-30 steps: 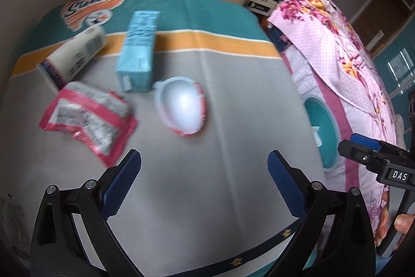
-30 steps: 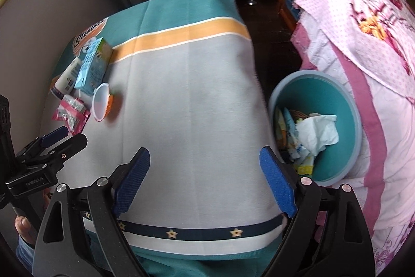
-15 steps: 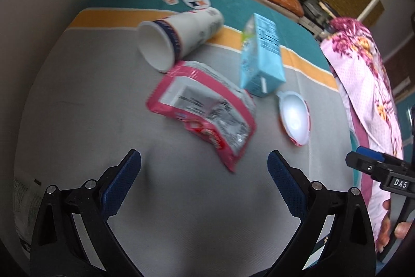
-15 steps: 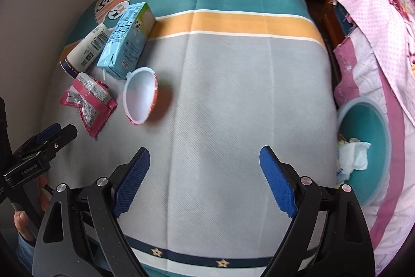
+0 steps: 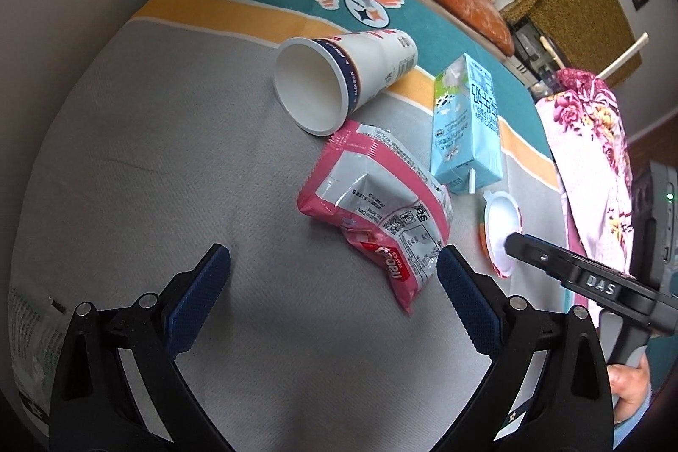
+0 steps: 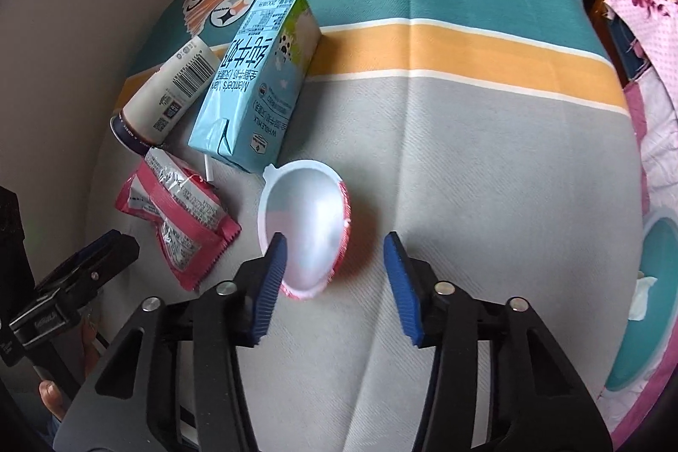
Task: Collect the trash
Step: 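Grasp the pink snack bag with the left tool while the right tool grasps the white lid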
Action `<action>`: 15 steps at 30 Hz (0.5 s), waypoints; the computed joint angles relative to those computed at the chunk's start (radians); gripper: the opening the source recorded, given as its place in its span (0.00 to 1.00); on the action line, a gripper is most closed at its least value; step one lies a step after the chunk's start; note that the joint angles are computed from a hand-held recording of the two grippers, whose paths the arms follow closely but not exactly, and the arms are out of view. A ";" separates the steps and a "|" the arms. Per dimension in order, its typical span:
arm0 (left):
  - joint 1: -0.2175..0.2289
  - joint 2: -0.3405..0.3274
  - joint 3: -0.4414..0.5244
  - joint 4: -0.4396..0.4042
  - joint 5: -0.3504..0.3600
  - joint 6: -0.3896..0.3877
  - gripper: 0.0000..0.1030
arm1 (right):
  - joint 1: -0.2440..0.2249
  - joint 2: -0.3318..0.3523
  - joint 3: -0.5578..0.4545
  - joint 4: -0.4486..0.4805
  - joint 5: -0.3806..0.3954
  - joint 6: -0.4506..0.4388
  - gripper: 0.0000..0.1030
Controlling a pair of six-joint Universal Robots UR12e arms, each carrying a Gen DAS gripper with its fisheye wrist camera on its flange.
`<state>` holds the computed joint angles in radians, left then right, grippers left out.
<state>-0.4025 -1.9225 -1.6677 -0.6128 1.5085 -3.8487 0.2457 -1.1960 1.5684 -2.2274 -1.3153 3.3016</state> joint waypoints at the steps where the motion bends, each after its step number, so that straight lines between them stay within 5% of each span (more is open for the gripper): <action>1: -0.001 -0.002 0.002 0.000 0.002 -0.004 0.95 | 0.001 0.004 -0.001 -0.005 0.002 -0.001 0.29; 3: -0.002 -0.004 0.007 -0.006 0.005 -0.015 0.95 | 0.001 0.007 0.000 -0.013 0.006 -0.004 0.08; 4: -0.003 -0.006 0.010 -0.006 0.004 -0.021 0.95 | 0.001 0.006 0.004 -0.021 0.007 -0.007 0.06; 15: -0.055 -0.075 0.126 -0.119 0.127 -0.095 0.95 | -0.037 -0.055 0.075 -0.090 0.007 -0.004 0.06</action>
